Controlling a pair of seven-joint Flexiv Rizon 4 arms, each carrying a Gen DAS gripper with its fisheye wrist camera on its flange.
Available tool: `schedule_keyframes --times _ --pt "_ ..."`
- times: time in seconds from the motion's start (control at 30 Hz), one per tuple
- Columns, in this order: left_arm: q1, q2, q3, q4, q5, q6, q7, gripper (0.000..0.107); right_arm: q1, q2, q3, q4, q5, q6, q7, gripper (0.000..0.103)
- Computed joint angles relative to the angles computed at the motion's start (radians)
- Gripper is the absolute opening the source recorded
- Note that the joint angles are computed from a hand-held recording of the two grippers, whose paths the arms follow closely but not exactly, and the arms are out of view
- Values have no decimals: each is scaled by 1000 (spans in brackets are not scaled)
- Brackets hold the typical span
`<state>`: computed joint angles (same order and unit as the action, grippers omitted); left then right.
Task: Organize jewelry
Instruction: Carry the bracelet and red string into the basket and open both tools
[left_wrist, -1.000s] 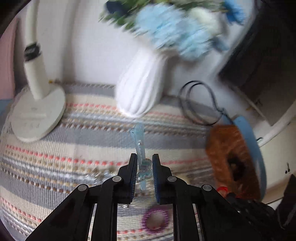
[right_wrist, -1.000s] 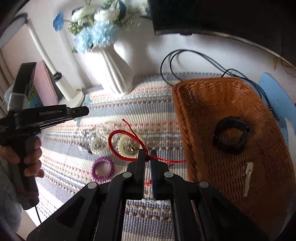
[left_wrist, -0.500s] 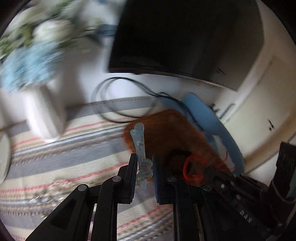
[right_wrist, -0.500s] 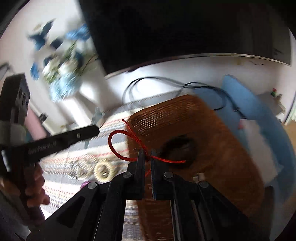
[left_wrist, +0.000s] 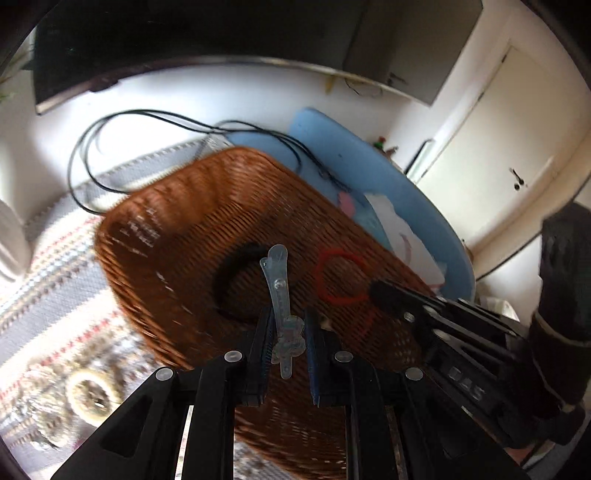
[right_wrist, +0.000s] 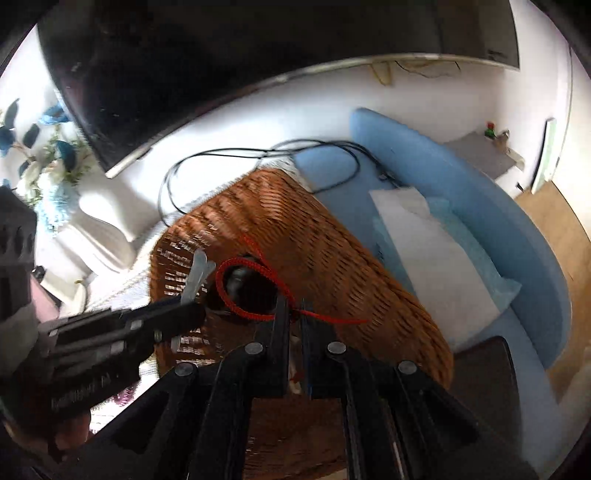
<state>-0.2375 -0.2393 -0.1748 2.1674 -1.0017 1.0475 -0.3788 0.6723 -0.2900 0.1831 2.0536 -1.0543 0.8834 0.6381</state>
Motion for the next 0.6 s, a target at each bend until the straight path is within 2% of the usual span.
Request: schedule_keyframes --times 0.23,0.43,0.6 --pt "-15 -2 4 34 53 -19 -16 16 -5 -7 6 30 61 1 -3 7" --pt "-14 -17 -2 53 94 21 -45 16 -1 -9 4 30 57 -1 -18 7" --pt "-3 -11 -1 49 115 6 -65 16 -1 -18 0 25 63 10 -26 7"
